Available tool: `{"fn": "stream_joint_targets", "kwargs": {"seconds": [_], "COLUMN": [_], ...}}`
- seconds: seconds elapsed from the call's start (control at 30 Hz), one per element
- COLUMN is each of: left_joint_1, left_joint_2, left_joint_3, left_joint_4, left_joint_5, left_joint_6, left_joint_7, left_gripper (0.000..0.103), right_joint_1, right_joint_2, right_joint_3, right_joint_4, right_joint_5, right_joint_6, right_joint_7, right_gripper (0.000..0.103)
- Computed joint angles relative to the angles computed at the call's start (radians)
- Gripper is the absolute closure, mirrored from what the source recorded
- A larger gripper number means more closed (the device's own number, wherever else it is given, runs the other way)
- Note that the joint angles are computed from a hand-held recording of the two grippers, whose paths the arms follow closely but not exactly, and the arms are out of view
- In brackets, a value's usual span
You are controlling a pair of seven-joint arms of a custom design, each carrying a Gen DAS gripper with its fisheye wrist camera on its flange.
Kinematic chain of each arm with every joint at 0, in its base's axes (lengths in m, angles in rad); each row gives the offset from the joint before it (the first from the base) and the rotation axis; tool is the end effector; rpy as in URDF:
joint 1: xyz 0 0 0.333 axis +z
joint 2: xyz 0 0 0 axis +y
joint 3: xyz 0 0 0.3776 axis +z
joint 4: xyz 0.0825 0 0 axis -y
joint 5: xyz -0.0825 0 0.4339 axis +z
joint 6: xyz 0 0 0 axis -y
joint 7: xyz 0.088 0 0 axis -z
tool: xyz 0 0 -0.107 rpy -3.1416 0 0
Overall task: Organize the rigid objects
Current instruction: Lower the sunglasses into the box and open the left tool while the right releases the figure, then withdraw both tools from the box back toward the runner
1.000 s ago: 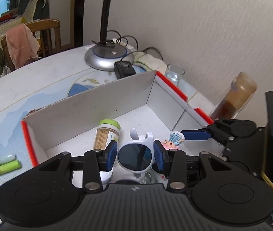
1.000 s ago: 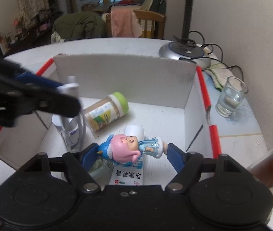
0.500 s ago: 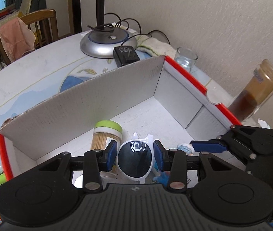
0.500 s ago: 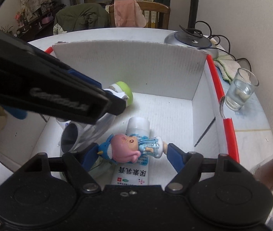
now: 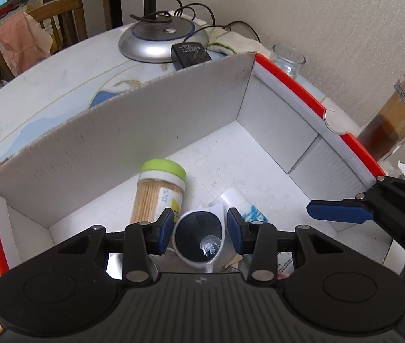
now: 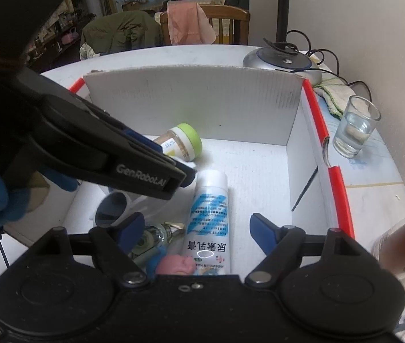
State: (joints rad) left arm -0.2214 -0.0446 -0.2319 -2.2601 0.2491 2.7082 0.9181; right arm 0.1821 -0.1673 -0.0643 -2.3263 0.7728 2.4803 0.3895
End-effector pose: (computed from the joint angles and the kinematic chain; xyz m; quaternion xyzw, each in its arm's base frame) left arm 0.5258 -0.2671 0.4648 -0.6827 0.6849 -0.2153 0.1362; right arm 0.5386 0.0601 0.4721 -0.8698 0.3783 -0.0713 0.3087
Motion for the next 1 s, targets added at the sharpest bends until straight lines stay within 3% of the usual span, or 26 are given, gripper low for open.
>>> {"fn": "stream_joint_targets", "kwargs": {"seconds": [0.3,0.43,1.0], "left_joint_1": [0.002,0.012,0.076], "left_joint_2": [-0.062,-0.113,-0.346], "left_joint_3": [-0.006,-0.021,-0.092], "left_joint_4": [-0.05,-0.086,-0.216], "left_joint_5": [-0.016,-0.001,0.05], "left_joint_6": [0.036,0.057,0.081], "left_joint_7": [-0.028,-0.052,-0.16], "left_gripper": [0.059,0.051,0.046], "right_joint_1": [0.001,0.005,0.048], "right_joint_2": [-0.05,-0.075,-0.173], "right_joint_3": [-0.017,-0.026,-0.062], "right_joint_4": [-0.027,-0.04,-0.073], "right_joint_5": [0.035,0.049,0.15], "right_joint_6": [-0.019,-0.023,-0.01], "right_joint_7": [-0.003,-0.004,-0.061], "right_gripper": [0.022,0.022,0.018]}}
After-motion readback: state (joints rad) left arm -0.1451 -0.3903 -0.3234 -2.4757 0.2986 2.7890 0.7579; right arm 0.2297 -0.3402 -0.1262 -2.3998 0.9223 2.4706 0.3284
